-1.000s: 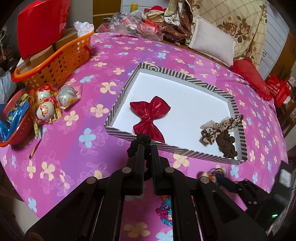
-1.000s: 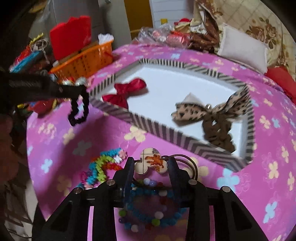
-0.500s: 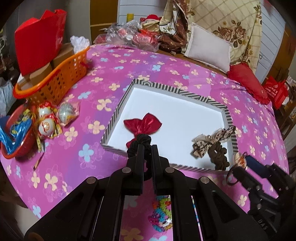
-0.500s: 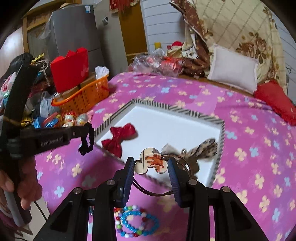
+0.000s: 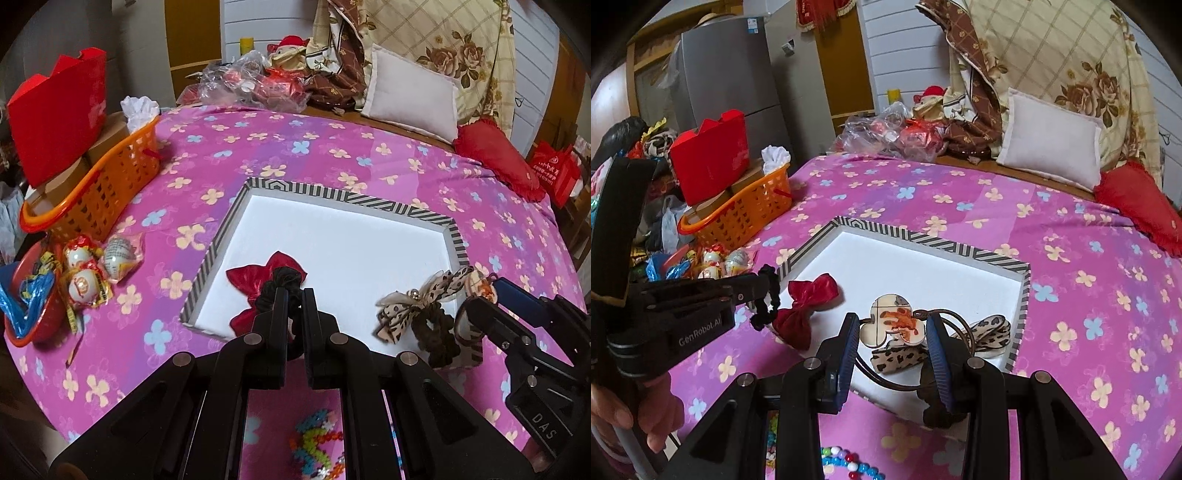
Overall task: Organize jewelry
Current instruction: 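Carry the black scrunchie and the beaded bracelet over the tray, then open the left gripper to drop the black scrunchie while the right releases the wooden-charm bracelet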
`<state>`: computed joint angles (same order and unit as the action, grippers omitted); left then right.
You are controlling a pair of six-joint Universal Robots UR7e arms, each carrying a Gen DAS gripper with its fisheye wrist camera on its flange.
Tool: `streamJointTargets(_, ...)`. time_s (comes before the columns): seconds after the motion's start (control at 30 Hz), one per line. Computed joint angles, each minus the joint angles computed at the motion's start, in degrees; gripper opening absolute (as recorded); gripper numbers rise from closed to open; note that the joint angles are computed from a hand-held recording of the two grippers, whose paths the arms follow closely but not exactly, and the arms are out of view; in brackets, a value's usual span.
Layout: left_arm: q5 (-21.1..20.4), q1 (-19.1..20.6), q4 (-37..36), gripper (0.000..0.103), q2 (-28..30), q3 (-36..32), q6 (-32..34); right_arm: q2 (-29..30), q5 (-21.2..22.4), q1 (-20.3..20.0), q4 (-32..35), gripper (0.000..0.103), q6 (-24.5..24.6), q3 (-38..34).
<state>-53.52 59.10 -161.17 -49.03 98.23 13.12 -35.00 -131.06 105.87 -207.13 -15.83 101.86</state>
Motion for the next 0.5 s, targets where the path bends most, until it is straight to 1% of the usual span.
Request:
streamJointTargets(0.13, -0.72, 0.46, 0.66, 0.006, 1.70, -1.54, 0.04, 0.37, 1.60, -1.28, 1.06, 0.036, 0.33, -0.98)
streamJointTargets(0.23, -2.89, 1.39, 3.45, 0.006, 2.96, -3.73, -0.36, 0.40, 3.25, -2.51, 2.42, 0.036, 1.12, -1.66)
streamJointTargets(0.33, -4.61, 2.49, 6.75, 0.006, 4.30, -6.30, -2.16, 0.13, 5.85, -4.09, 4.14, 0.036, 3.04, -1.98)
streamJointTargets(0.4, -4.83, 2.89, 7.61, 0.006, 5.17, -7.33, -2.83, 0.22, 7.67, -5.28, 5.46, 0.036, 4.72, -2.48)
streamJointTargets(0.5, -4.56, 3.37, 8.91, 0.006, 6.67, -8.71, -3.86, 0.90, 9.29, -6.66, 7.20, 0.036, 6.37, -3.55)
